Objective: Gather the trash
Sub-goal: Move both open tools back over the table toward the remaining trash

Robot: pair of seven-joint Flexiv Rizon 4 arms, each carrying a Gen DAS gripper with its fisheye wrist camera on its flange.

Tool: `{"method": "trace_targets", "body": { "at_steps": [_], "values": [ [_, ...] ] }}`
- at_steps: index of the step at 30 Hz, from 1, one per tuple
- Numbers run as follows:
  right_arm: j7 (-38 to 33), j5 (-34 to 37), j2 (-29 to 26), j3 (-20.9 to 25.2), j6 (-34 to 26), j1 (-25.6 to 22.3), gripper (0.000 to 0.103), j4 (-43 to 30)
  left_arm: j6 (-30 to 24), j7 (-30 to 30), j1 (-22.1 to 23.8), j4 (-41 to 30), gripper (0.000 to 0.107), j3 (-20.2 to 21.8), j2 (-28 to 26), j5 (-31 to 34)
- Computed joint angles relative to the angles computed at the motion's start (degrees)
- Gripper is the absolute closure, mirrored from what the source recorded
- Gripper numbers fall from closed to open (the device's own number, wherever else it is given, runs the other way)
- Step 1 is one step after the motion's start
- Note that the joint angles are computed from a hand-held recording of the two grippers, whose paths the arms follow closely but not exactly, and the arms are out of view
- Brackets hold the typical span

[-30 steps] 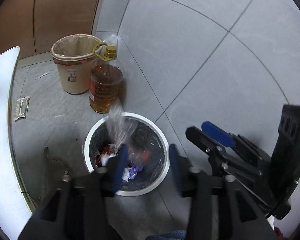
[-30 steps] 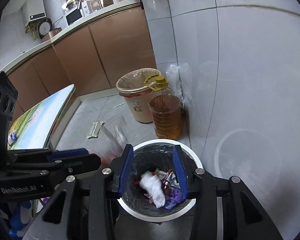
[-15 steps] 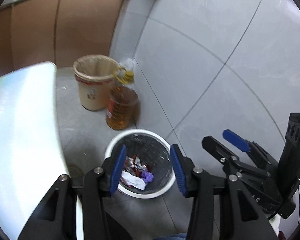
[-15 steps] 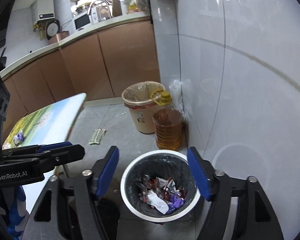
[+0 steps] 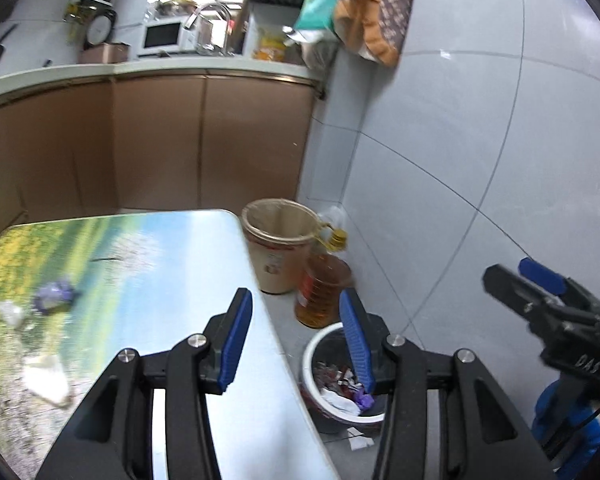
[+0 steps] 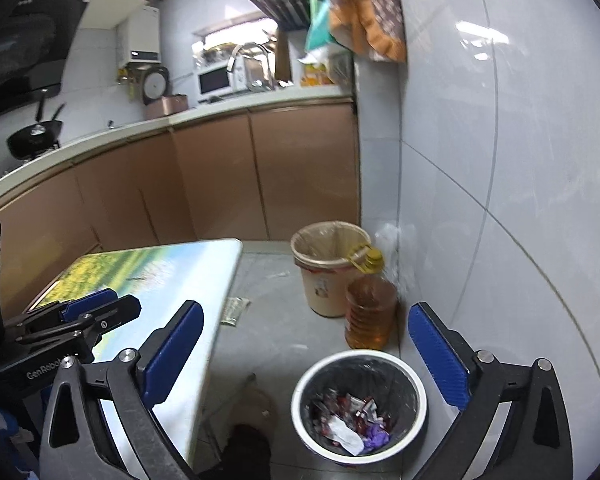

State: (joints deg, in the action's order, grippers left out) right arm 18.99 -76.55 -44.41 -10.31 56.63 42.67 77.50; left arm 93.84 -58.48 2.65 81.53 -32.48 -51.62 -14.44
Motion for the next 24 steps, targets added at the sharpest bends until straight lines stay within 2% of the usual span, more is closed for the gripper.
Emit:
{"method": "trace_targets", "body": {
  "at_steps": [5, 9, 13, 17, 24],
  "values": [
    [0.6, -2.3, 0.6, -0.2, -0.6, 1.6, 0.000, -1.5, 4.7, -2.2, 4.3, 6.6, 0.061, -1.8, 4.0, 1.7],
    [0.2, -4.3, 0.9, -0.1, -0.8, 2.7, 0.000, -2.6, 10.0, -6.9, 6.7, 12.1, 0.045, -0.9, 8.1, 4.5],
    [-0.2, -6.4, 1.0, 0.0, -0.9, 3.8, 0.000, -3.7, 13.5, -12.1, 6.9, 16.1, 0.035, 2.8, 11.9, 5.7],
    [4.2, -11.8, 1.7, -0.5, -0.1, 4.8, 0.000, -4.0, 15.7, -17.0, 8.6, 20.2, 0.030, 4.7, 15.1, 7.7],
    [9.7, -19.0, 1.0, 1.1, 3.9, 3.6, 0.000, -6.2, 19.0, -24.0, 7.9, 24.7, 0.029, 11.1, 18.9, 10.2]
  ]
}}
